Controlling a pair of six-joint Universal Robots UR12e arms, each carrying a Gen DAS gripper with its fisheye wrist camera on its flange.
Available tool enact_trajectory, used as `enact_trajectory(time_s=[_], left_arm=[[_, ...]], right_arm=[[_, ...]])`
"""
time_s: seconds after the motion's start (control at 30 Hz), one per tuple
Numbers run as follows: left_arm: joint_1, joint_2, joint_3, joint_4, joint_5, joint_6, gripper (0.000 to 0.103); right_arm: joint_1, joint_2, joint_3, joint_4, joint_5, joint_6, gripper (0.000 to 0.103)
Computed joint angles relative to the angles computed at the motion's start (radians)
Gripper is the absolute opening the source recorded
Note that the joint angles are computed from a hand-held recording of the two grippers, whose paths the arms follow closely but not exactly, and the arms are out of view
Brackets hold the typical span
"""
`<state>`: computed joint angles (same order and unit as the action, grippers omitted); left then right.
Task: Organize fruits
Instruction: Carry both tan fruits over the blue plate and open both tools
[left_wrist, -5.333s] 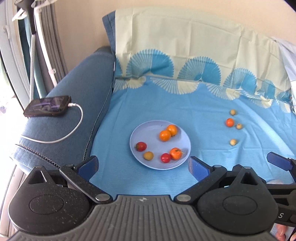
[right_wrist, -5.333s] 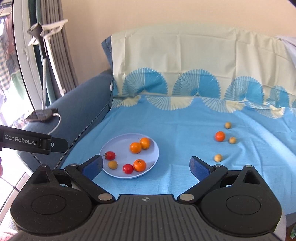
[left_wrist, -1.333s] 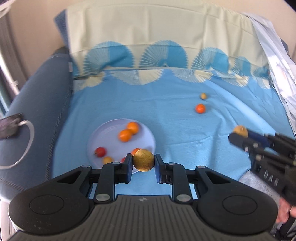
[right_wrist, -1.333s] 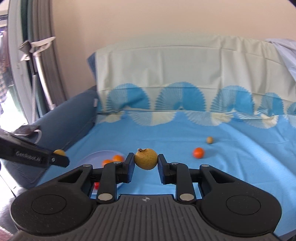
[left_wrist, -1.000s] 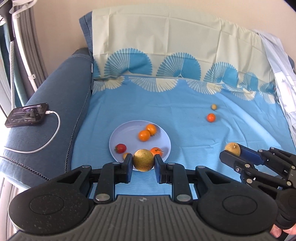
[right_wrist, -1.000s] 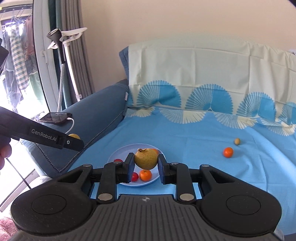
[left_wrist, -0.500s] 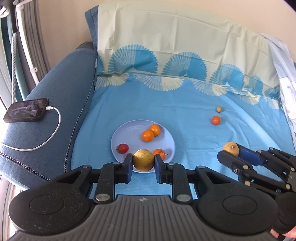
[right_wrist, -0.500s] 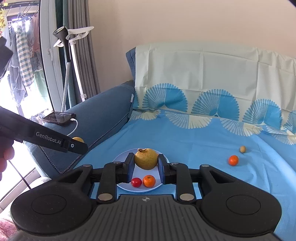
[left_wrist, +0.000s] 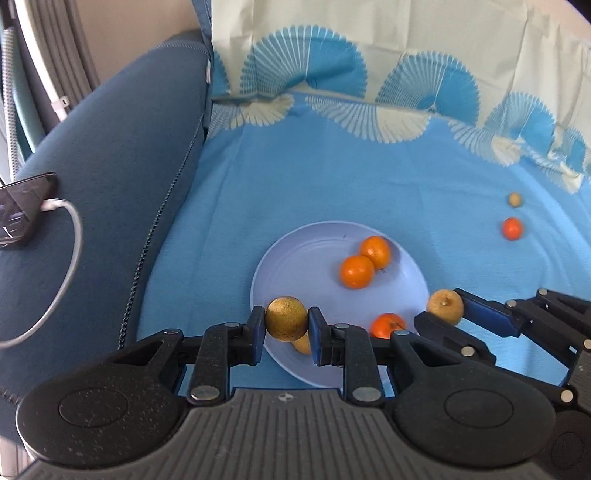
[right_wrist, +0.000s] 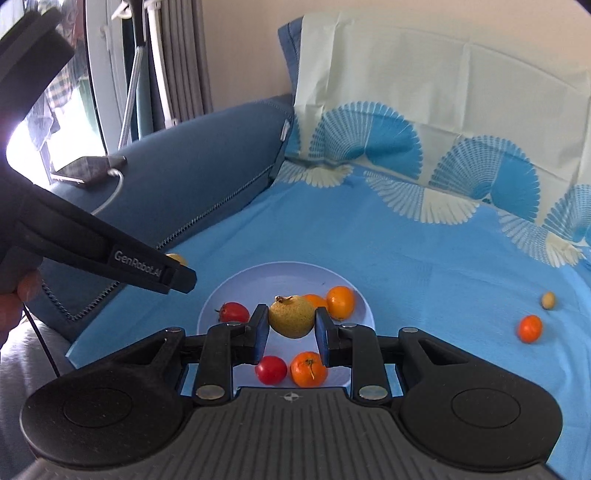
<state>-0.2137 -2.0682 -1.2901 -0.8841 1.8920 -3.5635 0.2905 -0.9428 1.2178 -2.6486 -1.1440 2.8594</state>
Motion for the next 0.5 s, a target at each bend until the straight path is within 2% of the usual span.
enact_trajectory(time_s=[0.1,0.17,0.2,0.23,0.27,0.3,0.33,0.5], left_arm=[[0.011,-0.026,0.022,-0.028,-0.011,0.012,0.027],[0.022,-0.038,0.031,-0.045,-0.044,0.038,0.033],[0.026,-0.043,0.038,-0.062,-0.058,0.045,0.056],[0.029,-0.045,0.040,-0.066,-0.062,0.044,0.083],[0.028,-0.042,0.030,-0.044,-0.053,0.038,0.092],[0.025,-0.034,0.011,-0.005,-0.036,0.034,0.100],[0.021,-0.027,-0.002,0.022,-0.020,0.036,0.103],[0.009,-0.005,-0.010,-0.009,0.010,0.012,0.103]], right_arm=[[0.008,0.035,-0.049,0.053,-0.011,-0.030,0.028],[0.012,0.056,-0.078,0.091,-0.018,-0.046,0.028],[0.014,0.064,-0.091,0.112,-0.018,-0.056,0.029],[0.015,0.072,-0.105,0.136,-0.016,-0.066,0.032],[0.017,0.074,-0.109,0.143,-0.025,-0.065,0.038],[0.018,0.076,-0.111,0.140,-0.031,-0.057,0.056],[0.017,0.075,-0.109,0.133,-0.027,-0.049,0.070],[0.010,0.038,-0.051,0.075,-0.041,-0.049,0.080]])
